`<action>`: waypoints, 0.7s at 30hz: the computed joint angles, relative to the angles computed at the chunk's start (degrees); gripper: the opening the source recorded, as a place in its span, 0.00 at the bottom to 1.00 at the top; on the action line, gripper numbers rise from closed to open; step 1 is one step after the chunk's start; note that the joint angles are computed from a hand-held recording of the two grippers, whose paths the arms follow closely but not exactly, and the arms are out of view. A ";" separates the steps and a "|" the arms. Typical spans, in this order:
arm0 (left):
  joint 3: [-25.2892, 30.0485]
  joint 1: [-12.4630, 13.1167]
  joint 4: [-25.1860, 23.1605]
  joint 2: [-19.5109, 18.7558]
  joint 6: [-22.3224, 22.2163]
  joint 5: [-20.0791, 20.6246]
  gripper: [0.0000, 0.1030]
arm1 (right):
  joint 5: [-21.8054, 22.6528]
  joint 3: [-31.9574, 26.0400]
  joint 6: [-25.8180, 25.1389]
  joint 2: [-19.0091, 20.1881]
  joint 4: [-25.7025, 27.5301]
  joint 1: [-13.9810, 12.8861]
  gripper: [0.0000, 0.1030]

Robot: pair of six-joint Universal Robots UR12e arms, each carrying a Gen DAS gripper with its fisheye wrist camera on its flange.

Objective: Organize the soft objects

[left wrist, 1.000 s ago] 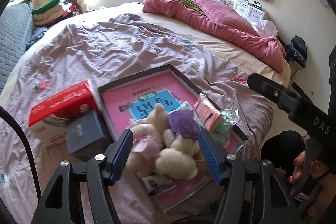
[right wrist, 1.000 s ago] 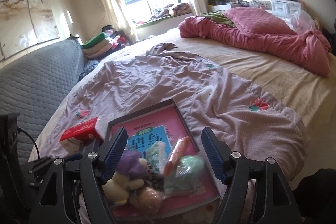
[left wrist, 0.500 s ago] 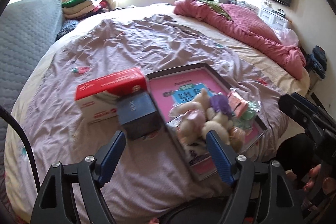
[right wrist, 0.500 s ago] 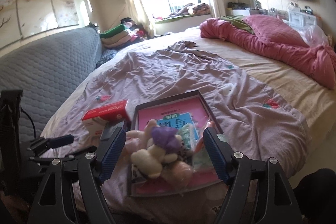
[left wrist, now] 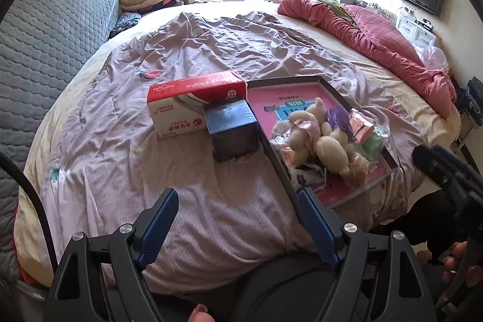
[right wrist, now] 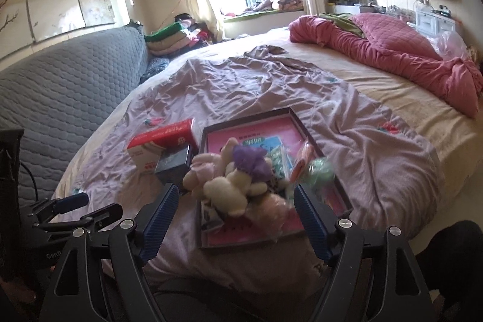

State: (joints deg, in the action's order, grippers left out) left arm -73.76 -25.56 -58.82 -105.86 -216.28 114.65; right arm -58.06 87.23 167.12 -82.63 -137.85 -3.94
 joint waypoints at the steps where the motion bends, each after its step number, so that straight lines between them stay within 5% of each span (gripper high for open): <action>1: -0.04 -0.32 -0.08 -0.01 -0.39 0.61 0.78 | -0.18 0.25 -0.32 -0.19 0.12 0.08 0.78; 21: 0.71 -2.52 -2.35 -0.94 -2.63 0.43 0.79 | -2.04 5.09 -0.01 -3.45 -0.04 -1.01 0.82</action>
State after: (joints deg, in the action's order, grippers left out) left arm -73.05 -28.08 -61.18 -106.80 -218.91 115.09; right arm -60.10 92.31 167.12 -86.07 -137.89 -4.95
